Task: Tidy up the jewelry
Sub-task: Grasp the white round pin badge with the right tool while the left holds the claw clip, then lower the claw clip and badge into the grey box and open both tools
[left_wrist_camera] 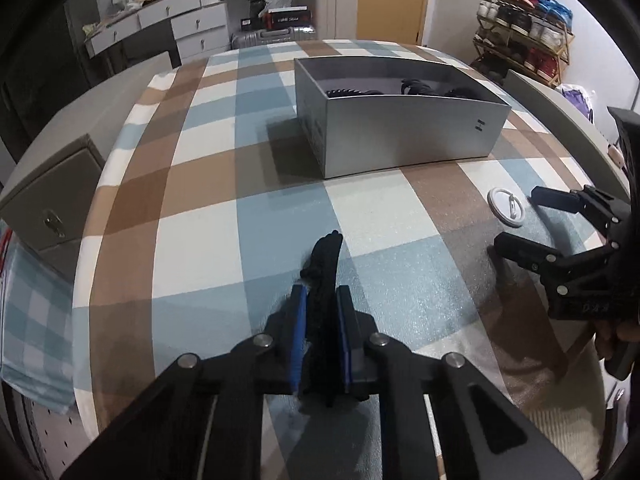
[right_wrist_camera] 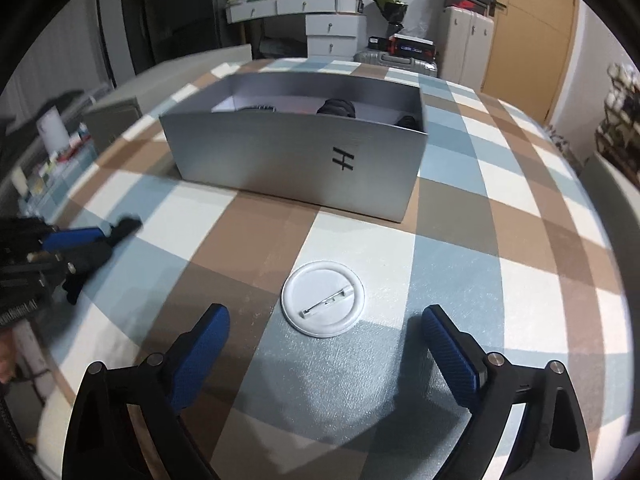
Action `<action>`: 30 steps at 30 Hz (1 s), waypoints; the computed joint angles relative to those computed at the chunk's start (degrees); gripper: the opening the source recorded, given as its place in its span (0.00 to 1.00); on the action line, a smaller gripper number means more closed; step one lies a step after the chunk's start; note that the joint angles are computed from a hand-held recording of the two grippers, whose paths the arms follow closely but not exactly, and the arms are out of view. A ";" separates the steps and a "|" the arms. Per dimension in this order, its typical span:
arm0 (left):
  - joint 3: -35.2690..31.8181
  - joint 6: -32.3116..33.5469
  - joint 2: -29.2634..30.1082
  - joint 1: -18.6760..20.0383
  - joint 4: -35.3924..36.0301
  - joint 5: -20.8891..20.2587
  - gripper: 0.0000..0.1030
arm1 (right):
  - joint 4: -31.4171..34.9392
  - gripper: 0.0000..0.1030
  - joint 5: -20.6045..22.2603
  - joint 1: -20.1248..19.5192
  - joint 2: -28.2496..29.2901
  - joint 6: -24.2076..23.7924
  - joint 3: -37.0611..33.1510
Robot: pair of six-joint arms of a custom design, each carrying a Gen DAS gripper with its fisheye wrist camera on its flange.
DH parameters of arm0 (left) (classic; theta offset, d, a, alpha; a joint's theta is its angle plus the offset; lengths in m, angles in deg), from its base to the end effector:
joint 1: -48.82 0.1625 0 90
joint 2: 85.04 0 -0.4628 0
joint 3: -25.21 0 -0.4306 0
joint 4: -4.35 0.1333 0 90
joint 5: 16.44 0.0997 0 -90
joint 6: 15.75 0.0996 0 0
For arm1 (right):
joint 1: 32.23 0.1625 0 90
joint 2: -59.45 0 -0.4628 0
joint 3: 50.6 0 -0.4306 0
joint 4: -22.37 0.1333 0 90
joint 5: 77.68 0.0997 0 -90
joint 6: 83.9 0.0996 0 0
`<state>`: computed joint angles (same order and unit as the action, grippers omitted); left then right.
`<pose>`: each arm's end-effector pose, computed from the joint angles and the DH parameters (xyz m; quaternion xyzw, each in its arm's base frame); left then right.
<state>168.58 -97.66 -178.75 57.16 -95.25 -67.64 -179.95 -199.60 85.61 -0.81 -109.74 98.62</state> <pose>-0.2438 -0.2335 0.1725 0.1118 0.8864 -0.2627 0.3643 0.2406 -0.2828 0.0957 0.3754 -0.8652 0.1993 0.2658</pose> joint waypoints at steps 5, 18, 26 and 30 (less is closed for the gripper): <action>-0.38 -1.61 0.02 -0.50 0.75 -1.25 0.09 | -0.59 0.84 -1.01 0.50 0.49 1.53 -0.22; -2.97 -8.18 -0.62 -4.26 8.42 2.72 0.09 | -3.85 0.38 2.15 -0.66 -1.09 -0.18 1.82; -3.57 -3.54 -0.84 -4.17 3.06 7.77 0.09 | 0.45 0.38 8.73 -2.39 -10.43 3.83 3.45; -4.07 -0.10 0.40 -2.48 -1.69 10.32 0.09 | 2.86 0.38 11.69 -1.76 -14.81 4.58 2.88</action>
<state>164.51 -97.75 -178.35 54.68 -96.94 -57.33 -177.09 -187.91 83.85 -15.61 -105.17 101.50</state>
